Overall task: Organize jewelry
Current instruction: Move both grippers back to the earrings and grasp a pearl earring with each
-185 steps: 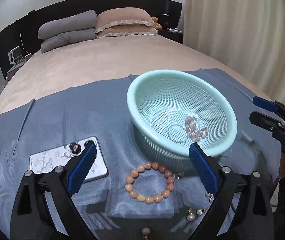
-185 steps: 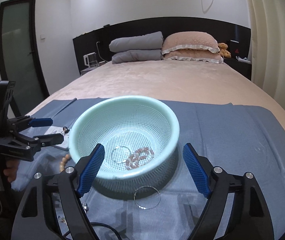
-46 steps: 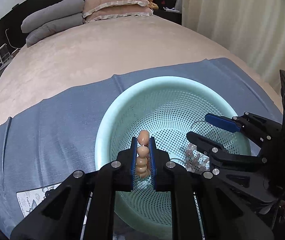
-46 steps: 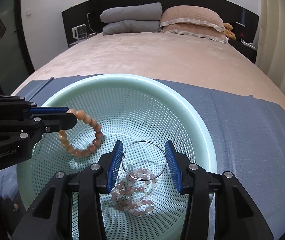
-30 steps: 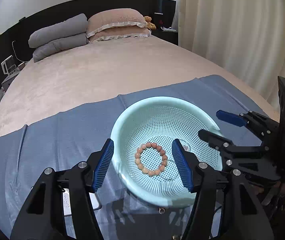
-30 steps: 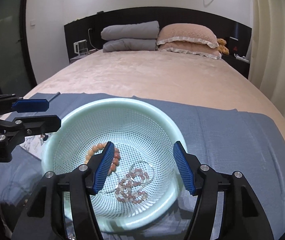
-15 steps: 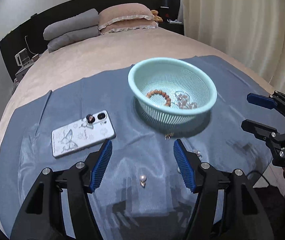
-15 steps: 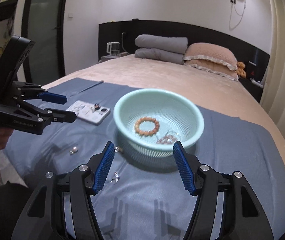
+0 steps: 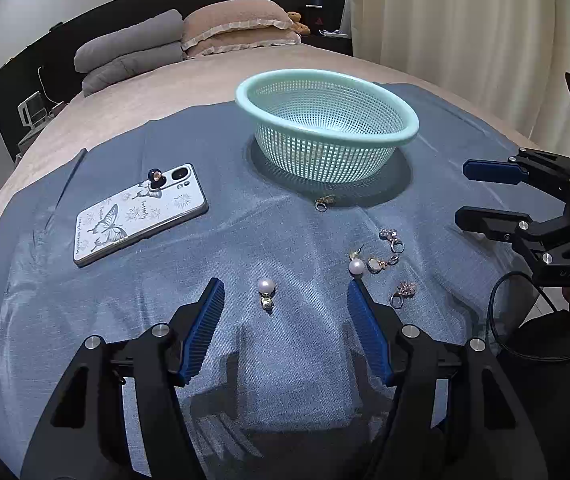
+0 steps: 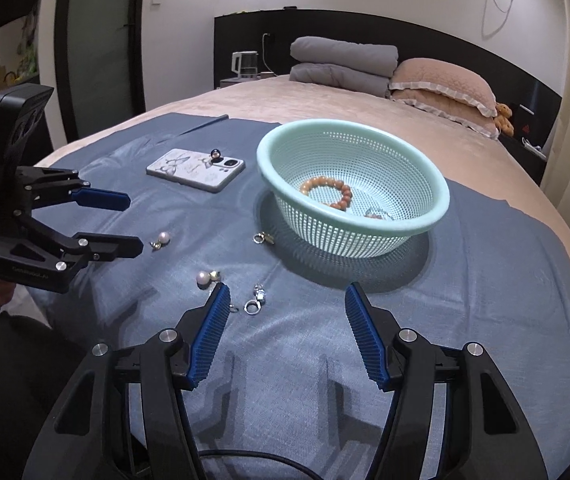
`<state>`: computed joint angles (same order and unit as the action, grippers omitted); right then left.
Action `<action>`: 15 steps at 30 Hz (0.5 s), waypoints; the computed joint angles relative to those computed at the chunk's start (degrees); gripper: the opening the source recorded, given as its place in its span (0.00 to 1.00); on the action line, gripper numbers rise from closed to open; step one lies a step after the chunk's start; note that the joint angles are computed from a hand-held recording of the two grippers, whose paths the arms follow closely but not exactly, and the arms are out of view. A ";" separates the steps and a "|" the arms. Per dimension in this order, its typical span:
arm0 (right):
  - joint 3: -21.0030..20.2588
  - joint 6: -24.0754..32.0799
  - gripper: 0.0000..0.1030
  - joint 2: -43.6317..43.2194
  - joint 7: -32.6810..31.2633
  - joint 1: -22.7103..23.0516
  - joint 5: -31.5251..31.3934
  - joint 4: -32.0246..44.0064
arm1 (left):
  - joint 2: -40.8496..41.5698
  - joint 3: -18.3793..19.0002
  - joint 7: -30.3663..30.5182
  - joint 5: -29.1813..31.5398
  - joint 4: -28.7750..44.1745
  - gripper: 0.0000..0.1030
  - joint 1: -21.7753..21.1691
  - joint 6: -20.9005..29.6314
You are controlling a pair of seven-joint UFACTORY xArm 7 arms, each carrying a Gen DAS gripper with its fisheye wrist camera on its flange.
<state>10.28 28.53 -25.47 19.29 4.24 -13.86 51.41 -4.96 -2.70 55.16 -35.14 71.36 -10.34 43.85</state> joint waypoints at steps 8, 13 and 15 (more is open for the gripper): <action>-2.77 -2.85 0.45 4.33 -5.35 2.16 3.46 0.10 | 4.05 -0.57 -0.27 -1.02 0.96 0.62 0.99 -1.13; -4.32 -4.18 0.39 7.23 -8.66 3.47 7.01 0.77 | 5.55 -0.97 0.70 -3.44 1.78 0.62 1.99 -0.58; -4.45 -4.53 0.39 8.06 -9.39 3.64 7.85 1.05 | 5.90 -1.21 1.13 -4.29 2.21 0.61 2.25 -0.27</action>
<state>5.84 24.00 -17.41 9.90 7.88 -6.01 52.47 0.95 -3.91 56.29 -39.42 73.57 -8.09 43.58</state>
